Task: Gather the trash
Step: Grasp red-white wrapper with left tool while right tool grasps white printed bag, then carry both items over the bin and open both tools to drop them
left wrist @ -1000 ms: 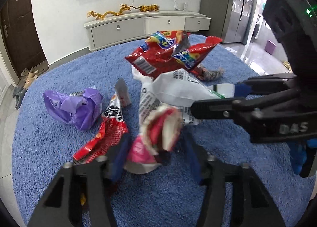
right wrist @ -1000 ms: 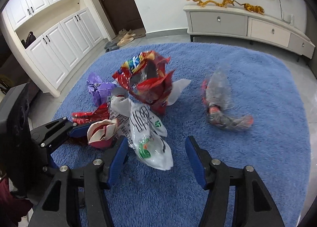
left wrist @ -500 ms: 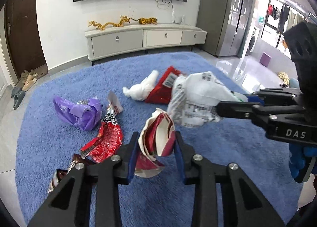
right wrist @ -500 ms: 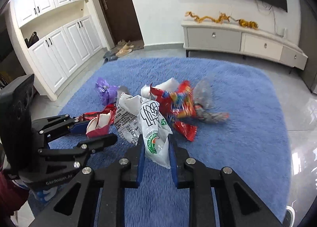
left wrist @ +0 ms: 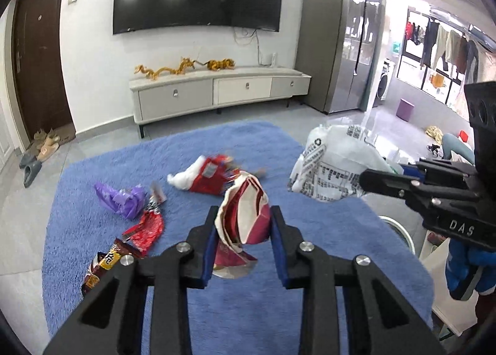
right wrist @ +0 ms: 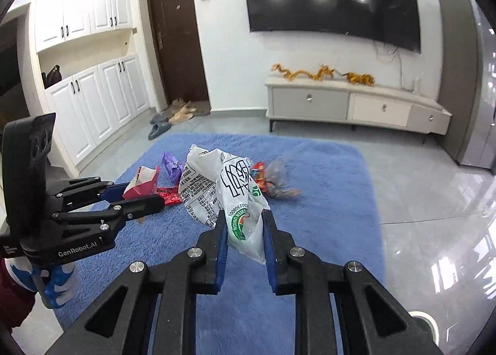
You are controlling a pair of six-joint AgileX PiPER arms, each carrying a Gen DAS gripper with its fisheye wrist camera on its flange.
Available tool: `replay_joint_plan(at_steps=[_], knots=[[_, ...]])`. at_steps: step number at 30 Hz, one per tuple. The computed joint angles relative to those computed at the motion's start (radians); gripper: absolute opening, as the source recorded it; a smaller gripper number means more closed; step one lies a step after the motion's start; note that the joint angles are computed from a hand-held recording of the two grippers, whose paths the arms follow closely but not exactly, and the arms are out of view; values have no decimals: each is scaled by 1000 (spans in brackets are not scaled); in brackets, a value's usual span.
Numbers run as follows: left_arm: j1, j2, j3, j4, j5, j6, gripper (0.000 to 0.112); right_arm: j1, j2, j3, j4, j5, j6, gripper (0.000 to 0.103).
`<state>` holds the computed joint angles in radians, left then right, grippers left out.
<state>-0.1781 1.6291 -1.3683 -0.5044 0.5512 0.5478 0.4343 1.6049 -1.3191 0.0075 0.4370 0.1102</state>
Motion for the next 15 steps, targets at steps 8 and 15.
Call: replay_joint_plan(at_steps=[8, 15], knots=[[-233, -41, -57, 208, 9, -263, 29, -50, -216, 207, -170, -24, 198, 19], [-437, 58, -204, 269, 58, -358, 29, -232, -402, 385, -167, -27, 198, 19]])
